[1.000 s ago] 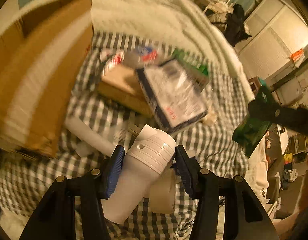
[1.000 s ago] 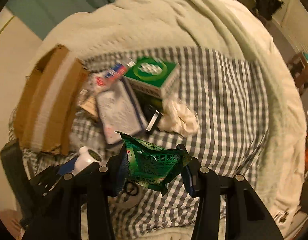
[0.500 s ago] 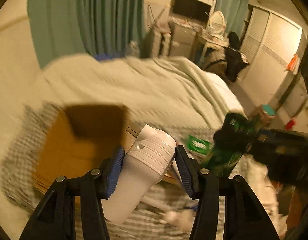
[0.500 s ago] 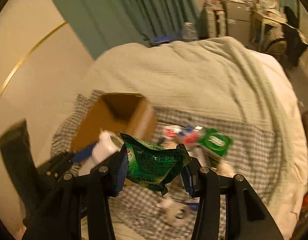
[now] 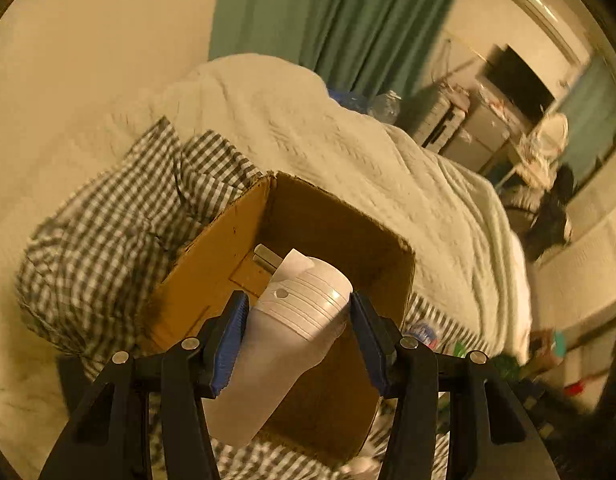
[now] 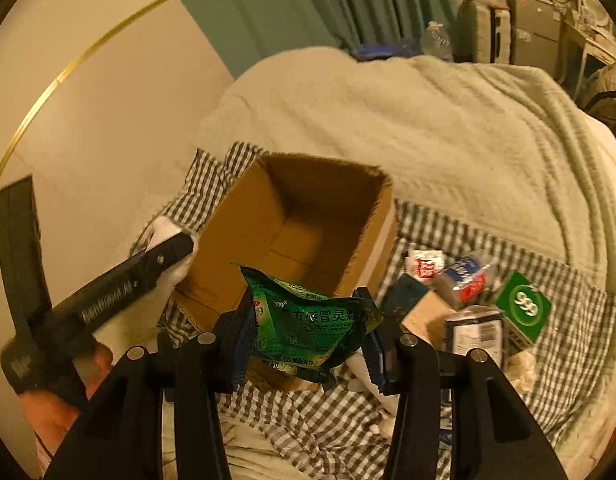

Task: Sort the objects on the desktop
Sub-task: 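Carry both items over the cardboard box and release them inside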

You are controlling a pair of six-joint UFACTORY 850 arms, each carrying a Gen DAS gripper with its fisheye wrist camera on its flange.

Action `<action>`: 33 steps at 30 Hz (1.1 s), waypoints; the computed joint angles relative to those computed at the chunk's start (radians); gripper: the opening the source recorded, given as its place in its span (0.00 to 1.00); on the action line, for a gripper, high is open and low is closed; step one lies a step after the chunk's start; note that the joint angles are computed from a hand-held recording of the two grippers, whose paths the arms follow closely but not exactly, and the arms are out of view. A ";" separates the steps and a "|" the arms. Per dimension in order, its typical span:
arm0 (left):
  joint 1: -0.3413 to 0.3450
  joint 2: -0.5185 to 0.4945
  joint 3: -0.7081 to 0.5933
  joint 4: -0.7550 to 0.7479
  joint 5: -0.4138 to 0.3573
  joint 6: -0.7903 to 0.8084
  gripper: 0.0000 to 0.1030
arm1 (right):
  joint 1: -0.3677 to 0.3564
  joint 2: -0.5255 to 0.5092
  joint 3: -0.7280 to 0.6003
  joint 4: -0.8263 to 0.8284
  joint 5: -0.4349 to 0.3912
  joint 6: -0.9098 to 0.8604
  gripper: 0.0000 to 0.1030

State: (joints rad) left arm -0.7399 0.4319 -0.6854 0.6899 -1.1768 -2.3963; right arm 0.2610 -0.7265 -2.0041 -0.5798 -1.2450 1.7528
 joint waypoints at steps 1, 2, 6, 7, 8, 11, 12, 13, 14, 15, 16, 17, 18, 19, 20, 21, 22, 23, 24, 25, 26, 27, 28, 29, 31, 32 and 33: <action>0.015 0.015 0.010 0.002 0.000 0.001 0.52 | -0.007 -0.008 -0.006 0.006 0.010 -0.011 0.45; 0.022 0.025 0.014 0.002 -0.003 0.009 0.52 | -0.015 -0.011 -0.003 0.009 0.026 -0.021 0.45; 0.052 0.024 0.003 0.011 -0.017 0.075 0.52 | -0.036 -0.036 -0.026 0.006 0.056 -0.051 0.45; 0.069 0.022 0.003 0.012 -0.015 0.096 0.52 | -0.043 -0.033 -0.015 0.005 0.069 -0.056 0.45; 0.084 0.020 0.001 0.009 -0.014 0.119 0.52 | -0.050 -0.031 -0.005 0.004 0.083 -0.059 0.45; 0.119 0.017 -0.003 0.004 -0.006 0.159 0.52 | -0.062 -0.030 0.011 -0.006 0.113 -0.061 0.46; 0.127 0.020 -0.003 0.005 -0.006 0.166 0.52 | -0.065 -0.031 0.012 -0.014 0.116 -0.061 0.46; 0.131 0.028 -0.003 0.005 -0.006 0.170 0.53 | -0.064 -0.036 0.004 -0.027 0.112 -0.059 0.47; 0.133 0.036 0.000 0.007 -0.011 0.169 0.55 | -0.063 -0.039 0.000 -0.040 0.110 -0.059 0.51; 0.133 0.044 0.001 0.009 -0.018 0.167 0.65 | -0.063 -0.035 0.009 -0.054 0.119 -0.055 0.59; 0.133 0.048 0.000 0.011 -0.032 0.163 0.84 | -0.063 -0.028 0.021 -0.067 0.131 -0.049 0.64; 0.128 0.050 -0.002 0.015 -0.056 0.152 0.92 | -0.062 -0.023 0.028 -0.079 0.130 -0.041 0.70; 0.113 0.048 -0.008 0.029 -0.094 0.125 0.97 | -0.061 -0.022 0.028 -0.084 0.119 -0.037 0.70; 0.099 0.044 -0.017 0.038 -0.130 0.107 0.97 | -0.060 -0.019 0.029 -0.088 0.109 -0.033 0.70; 0.091 0.037 -0.028 0.039 -0.155 0.107 0.97 | -0.057 -0.010 0.037 -0.094 0.101 -0.026 0.70; 0.086 0.031 -0.038 0.038 -0.167 0.118 0.97 | -0.055 -0.001 0.046 -0.099 0.095 -0.016 0.70; 0.083 0.028 -0.044 0.041 -0.167 0.128 0.97 | -0.052 0.010 0.059 -0.104 0.086 -0.003 0.70; 0.077 0.023 -0.051 0.045 -0.165 0.135 0.97 | -0.047 0.023 0.071 -0.109 0.073 0.013 0.70; 0.069 0.015 -0.059 0.049 -0.166 0.135 0.97 | -0.040 0.035 0.081 -0.115 0.059 0.029 0.70; 0.060 0.005 -0.068 0.053 -0.165 0.133 0.97 | -0.033 0.049 0.094 -0.125 0.045 0.044 0.70; 0.052 -0.003 -0.075 0.057 -0.163 0.131 0.97 | -0.022 0.063 0.105 -0.133 0.022 0.059 0.70; 0.041 -0.017 -0.085 0.062 -0.160 0.124 0.97 | -0.014 0.072 0.111 -0.138 0.000 0.070 0.70; 0.032 -0.031 -0.096 0.065 -0.155 0.122 0.97 | -0.004 0.084 0.121 -0.145 -0.026 0.082 0.70; 0.025 -0.046 -0.107 0.067 -0.147 0.124 0.97 | 0.007 0.099 0.136 -0.150 -0.053 0.096 0.70; 0.012 -0.084 -0.134 0.075 -0.121 0.143 0.97 | 0.031 0.135 0.176 -0.154 -0.104 0.130 0.70; 0.004 -0.105 -0.148 0.082 -0.112 0.153 0.97 | 0.040 0.151 0.196 -0.154 -0.121 0.146 0.70; -0.006 -0.135 -0.168 0.087 -0.107 0.163 0.97 | 0.050 0.168 0.215 -0.151 -0.144 0.164 0.70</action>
